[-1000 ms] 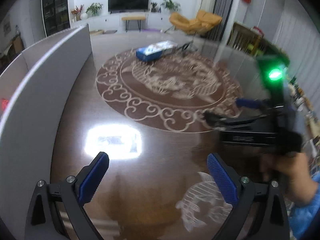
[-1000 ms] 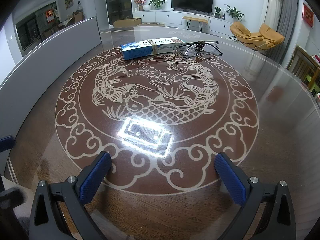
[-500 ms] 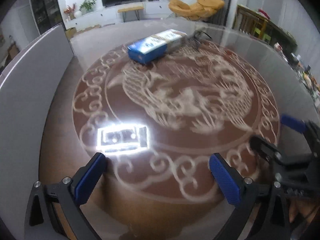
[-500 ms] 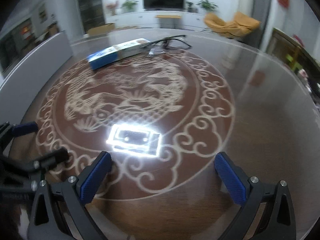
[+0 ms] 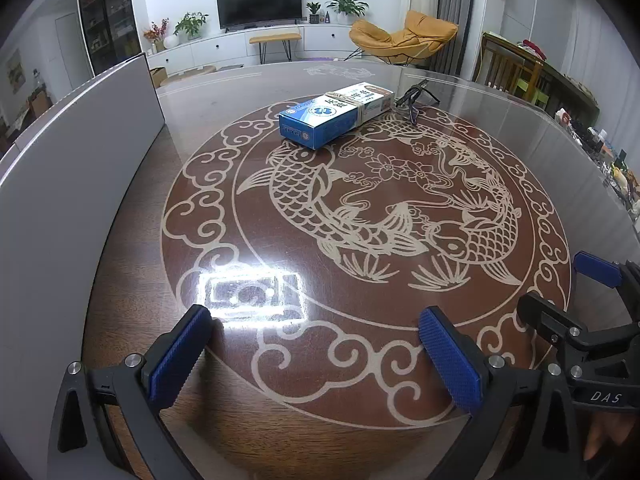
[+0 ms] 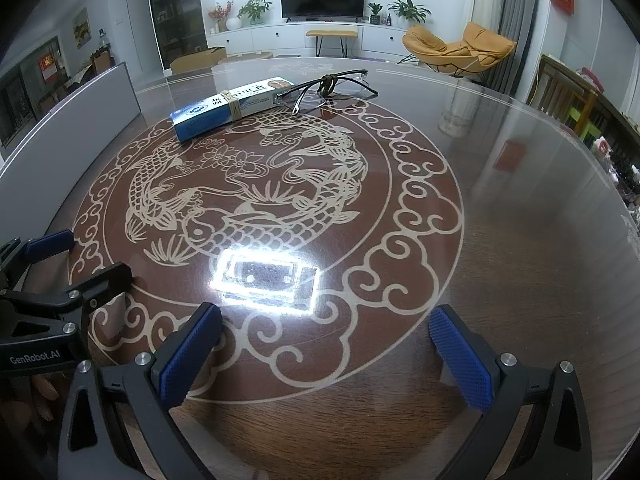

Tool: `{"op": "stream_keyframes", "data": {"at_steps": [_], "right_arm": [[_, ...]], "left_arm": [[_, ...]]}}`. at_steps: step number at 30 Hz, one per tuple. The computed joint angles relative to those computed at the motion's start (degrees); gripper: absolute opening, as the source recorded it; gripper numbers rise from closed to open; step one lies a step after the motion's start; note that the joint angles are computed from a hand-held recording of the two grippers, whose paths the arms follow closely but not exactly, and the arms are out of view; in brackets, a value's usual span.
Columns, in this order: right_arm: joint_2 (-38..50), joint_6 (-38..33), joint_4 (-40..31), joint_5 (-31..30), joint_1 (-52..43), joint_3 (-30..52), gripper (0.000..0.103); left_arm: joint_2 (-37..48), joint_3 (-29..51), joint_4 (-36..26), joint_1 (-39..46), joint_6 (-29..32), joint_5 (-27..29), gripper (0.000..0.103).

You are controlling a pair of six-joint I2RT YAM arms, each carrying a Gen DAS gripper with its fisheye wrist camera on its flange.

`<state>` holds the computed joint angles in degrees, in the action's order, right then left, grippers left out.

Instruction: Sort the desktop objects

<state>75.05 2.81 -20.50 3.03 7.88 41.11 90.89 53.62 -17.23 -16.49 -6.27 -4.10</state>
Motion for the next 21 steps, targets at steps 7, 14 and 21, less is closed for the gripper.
{"op": "stream_keyframes", "data": {"at_steps": [7,14,21], "right_arm": [[0.0,0.0,0.0,0.0,0.0,0.0,0.103],[5.1,-3.4,0.0,-3.3,-2.0,4.5,0.103],[31.4,8.1,-6.8,-11.0,-7.5,39.0,0.096]], "left_arm": [[0.1,0.9,-1.2,1.2,2.5,1.9,0.103],[0.3,1.3,-0.9,1.4,2.6,1.4,0.103],[0.9,1.6,-0.7,1.4,2.6,1.4,0.103]]}}
